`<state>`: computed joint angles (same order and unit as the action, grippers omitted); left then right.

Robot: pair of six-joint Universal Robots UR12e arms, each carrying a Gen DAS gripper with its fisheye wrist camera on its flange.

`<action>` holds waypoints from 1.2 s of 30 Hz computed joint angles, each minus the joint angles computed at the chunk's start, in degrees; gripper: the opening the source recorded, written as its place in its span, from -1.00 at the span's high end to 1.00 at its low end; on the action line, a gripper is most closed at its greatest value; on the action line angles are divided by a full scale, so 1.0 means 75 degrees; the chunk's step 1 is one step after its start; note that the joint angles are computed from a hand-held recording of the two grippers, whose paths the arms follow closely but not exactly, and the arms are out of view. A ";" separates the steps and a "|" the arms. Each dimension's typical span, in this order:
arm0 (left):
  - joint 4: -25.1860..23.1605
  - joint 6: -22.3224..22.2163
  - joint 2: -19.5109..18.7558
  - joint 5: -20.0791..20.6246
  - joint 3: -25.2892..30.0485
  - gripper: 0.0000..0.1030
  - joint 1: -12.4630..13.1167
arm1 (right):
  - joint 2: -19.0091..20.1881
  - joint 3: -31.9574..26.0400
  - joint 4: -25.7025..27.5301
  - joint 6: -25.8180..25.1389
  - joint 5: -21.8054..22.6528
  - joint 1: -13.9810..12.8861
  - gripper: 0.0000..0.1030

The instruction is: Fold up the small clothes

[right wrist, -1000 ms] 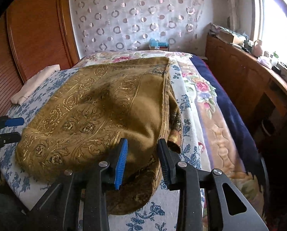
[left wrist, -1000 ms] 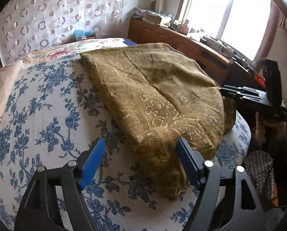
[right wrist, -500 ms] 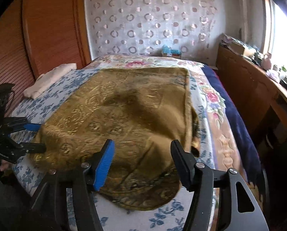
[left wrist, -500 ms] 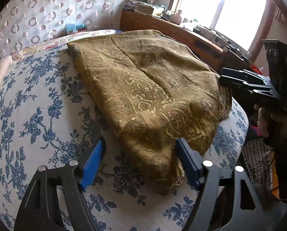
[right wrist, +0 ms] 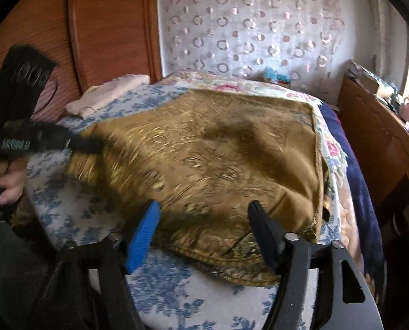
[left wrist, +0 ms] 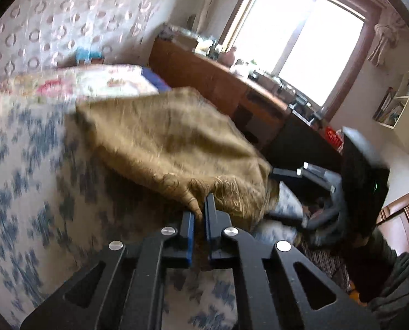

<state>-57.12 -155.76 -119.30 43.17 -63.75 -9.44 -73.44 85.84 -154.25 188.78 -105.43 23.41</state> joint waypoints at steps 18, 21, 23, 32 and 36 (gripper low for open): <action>0.0933 -0.0856 -0.0440 0.0100 0.0743 0.89 -0.0144 | 0.0401 -0.0195 0.0346 0.0145 -0.1443 -0.0027 -0.55; 0.0831 -0.0907 -0.0515 0.0108 0.0852 0.88 -0.0122 | 0.0387 -0.0187 0.0273 0.0129 -0.1484 -0.0049 0.01; 0.0915 -0.0929 -0.0511 0.0225 0.0824 0.88 -0.0136 | 0.0406 -0.0251 0.0249 0.0030 -0.1559 -0.0045 0.53; 0.0694 -0.1234 -0.1220 0.0735 0.1975 0.88 -0.0128 | 0.0901 -0.1391 -0.0084 -0.0940 -0.1476 -0.0276 0.84; 0.0363 -0.1307 -0.1740 0.1179 0.2833 0.88 -0.0191 | 0.1390 -0.2293 0.0214 -0.1180 -0.1148 -0.0481 0.84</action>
